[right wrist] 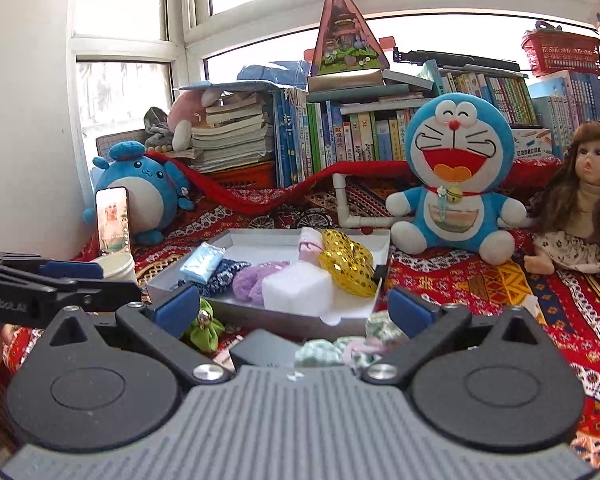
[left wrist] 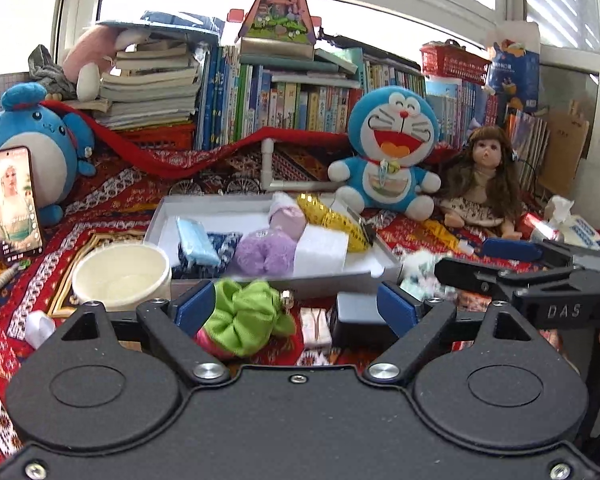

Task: Organize soft objects
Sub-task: 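Withdraw both tools from the tray toward the remaining objects, then grasp the small cream tag block with the left tool while the right tool grasps the mint gingham cloth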

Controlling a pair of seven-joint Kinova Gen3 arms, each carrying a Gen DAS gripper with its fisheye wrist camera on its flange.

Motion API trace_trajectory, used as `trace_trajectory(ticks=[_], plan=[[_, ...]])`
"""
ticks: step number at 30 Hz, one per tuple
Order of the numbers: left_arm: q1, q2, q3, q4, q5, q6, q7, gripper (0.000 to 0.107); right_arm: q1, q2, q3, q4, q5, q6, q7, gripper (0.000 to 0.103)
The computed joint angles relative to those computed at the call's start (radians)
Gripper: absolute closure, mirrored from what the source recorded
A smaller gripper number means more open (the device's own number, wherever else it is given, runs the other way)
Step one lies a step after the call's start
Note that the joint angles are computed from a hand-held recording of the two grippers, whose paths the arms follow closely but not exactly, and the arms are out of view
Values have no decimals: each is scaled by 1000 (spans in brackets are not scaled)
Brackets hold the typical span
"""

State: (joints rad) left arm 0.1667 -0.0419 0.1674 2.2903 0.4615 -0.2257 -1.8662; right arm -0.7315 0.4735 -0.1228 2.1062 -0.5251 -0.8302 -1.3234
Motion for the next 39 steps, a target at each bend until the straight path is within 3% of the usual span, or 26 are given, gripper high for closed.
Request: trace_trajectory(ticks=[7,14,18,29,35,39], plan=[[37,28,24,63,177,-92,-145,20,-56,46,16,12,-107,-83,51,0],[109,67,-10,86,321,-140,-214,21,-103,84,16,11,-222,-131,145,0],[121,85,-37,82,345,-125,-195,30,-88,88,3,21,-214,-128,126,1],[159,127,-83,52,484,-113,-272,52,-112,108,12,-18,-349,-114,179,16],[151,138,-95,45,447,-90,-181,58,-83,99,-5,-4,-312,-131,89,22],[166,146,-108,42,467,-102,-180,62,-35,81,-17,-5,-256,-93,-14,25]])
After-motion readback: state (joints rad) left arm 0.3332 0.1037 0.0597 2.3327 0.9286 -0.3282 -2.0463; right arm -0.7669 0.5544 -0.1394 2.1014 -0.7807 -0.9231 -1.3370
